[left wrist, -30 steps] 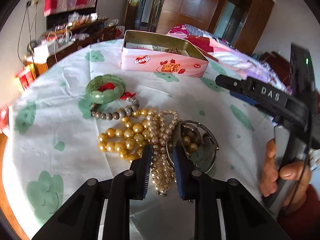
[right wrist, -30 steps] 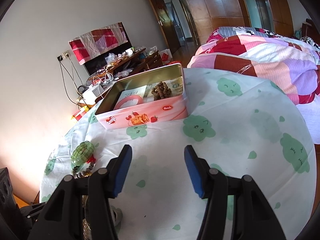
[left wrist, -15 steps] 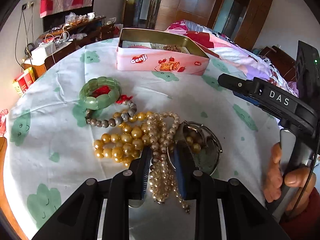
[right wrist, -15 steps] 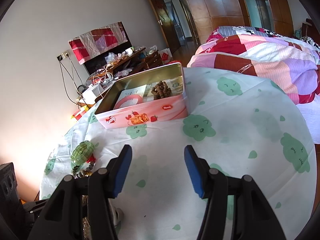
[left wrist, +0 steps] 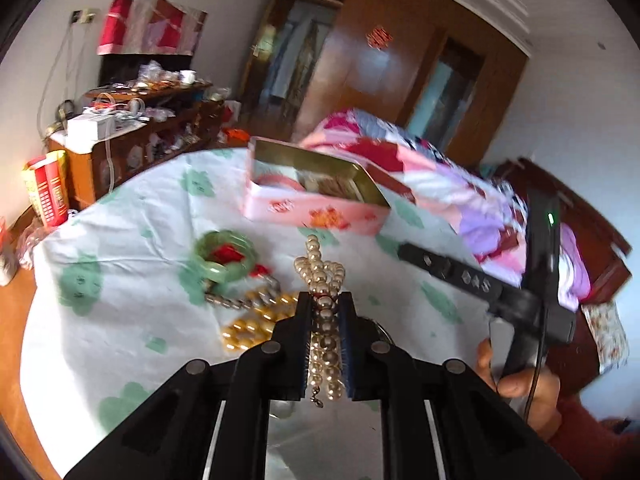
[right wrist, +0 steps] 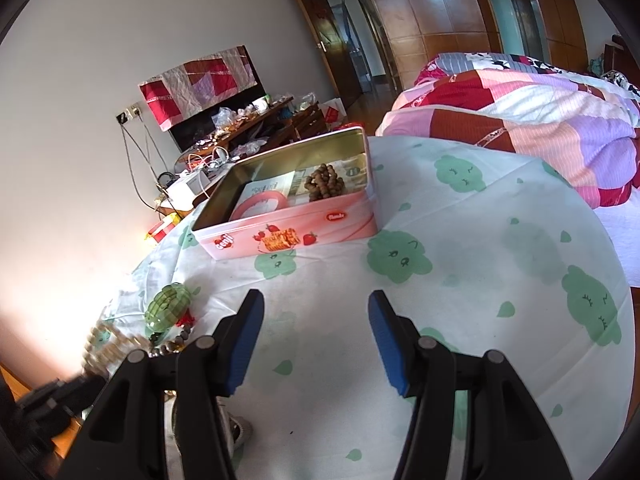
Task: Organize jewelry
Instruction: 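Grasp the silver bangle with the right tool while the left tool holds the pearl necklace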
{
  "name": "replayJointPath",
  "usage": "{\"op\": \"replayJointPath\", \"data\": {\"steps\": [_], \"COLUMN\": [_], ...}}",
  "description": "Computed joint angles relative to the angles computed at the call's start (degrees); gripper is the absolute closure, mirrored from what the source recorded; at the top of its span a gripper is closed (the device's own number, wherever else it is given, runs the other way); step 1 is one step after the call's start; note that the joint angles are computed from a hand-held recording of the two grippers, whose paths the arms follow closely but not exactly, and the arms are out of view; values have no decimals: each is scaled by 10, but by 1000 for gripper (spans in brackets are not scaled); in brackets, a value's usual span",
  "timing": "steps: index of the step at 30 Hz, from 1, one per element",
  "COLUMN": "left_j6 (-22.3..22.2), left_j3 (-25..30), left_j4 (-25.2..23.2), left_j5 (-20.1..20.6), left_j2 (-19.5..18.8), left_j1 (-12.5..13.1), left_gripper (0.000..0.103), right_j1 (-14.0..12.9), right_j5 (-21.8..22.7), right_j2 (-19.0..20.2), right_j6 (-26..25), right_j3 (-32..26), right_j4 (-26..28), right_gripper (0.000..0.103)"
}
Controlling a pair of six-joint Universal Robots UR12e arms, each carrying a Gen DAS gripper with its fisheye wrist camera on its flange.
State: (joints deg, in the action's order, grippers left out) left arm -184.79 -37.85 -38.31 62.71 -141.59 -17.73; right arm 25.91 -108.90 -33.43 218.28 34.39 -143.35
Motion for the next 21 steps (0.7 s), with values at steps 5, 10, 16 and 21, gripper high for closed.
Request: {"op": "replayJointPath", "data": {"steps": [5,10,16,21], "left_j6": [-33,-26,-26,-25], "left_j3": [1,0,-8,-10], "left_j4": [13,5,-3,-10], "left_j5": [4,20,23,29], "left_j2": [-2,-1,2,4], "left_j1": [2,1,2,2], "left_gripper": [91,91,91,91], "right_j1": [0,2,9,12], "right_j5": [48,128,137,129], "right_j2": [0,-7,-15,2], "right_j6": [-26,-63,-83,-115], "right_j3": [-2,4,17,-21], "right_j4": [6,42,55,104], "right_gripper": [47,60,67,88]}}
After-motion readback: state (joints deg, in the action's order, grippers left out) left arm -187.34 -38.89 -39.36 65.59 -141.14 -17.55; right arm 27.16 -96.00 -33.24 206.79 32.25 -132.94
